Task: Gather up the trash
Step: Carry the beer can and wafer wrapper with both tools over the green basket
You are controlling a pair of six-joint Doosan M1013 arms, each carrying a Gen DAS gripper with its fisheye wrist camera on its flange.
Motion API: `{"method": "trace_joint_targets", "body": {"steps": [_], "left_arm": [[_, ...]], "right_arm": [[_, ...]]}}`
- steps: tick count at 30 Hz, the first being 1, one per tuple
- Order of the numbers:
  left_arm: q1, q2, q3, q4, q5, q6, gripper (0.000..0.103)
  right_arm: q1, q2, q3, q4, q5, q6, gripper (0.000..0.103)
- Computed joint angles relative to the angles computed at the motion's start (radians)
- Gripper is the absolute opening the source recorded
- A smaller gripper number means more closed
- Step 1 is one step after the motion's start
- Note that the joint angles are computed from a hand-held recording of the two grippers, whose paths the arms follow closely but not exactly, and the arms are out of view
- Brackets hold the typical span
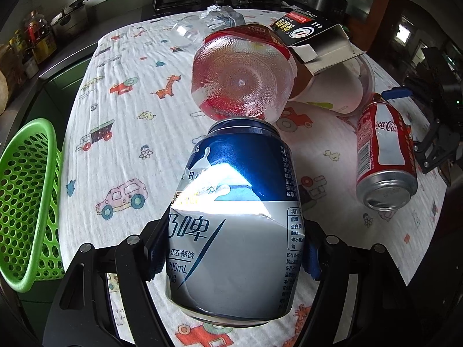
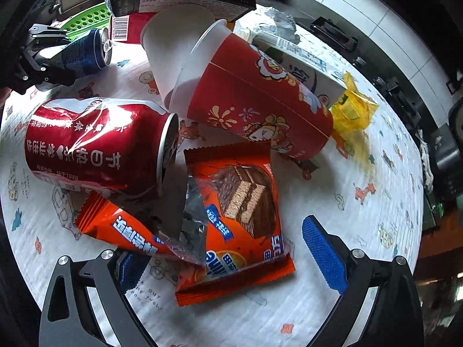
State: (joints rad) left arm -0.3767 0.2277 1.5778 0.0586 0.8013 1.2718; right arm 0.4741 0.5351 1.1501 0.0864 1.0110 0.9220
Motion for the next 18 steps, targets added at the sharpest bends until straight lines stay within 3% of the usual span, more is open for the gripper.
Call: {"method": "trace_joint_targets", "body": {"steps": [4, 7, 10, 12, 16, 18], "left_arm": [[0.009, 0.006, -0.008, -0.035, 0.004, 0.032, 0.074], [0.008, 0.008, -0.011, -0.036, 0.003, 0.042, 0.084], [0.008, 0.011, -0.017, -0.045, 0.005, 0.063, 0.084], [0.009, 0.016, -0.022, -0.054, 0.006, 0.075, 0.084], [0.008, 0.022, -0.027, -0.058, 0.006, 0.081, 0.082], [0.007, 0.02, -0.024, -0.057, -0.001, 0.079, 0.073]], "right_arm": [[-0.022, 0.037, -0.056, 0.087, 0.082, 0.005, 0.094], [-0.039, 0.049, -0.071, 0.135, 0.109, 0.037, 0.094], [-0.044, 0.042, -0.061, 0.152, 0.098, 0.051, 0.089], [-0.045, 0.029, -0.045, 0.161, 0.086, 0.053, 0.077], [-0.039, 0.001, -0.006, 0.157, 0.057, 0.081, 0.069], [-0.032, -0.021, 0.028, 0.135, 0.024, 0.105, 0.065]]}}
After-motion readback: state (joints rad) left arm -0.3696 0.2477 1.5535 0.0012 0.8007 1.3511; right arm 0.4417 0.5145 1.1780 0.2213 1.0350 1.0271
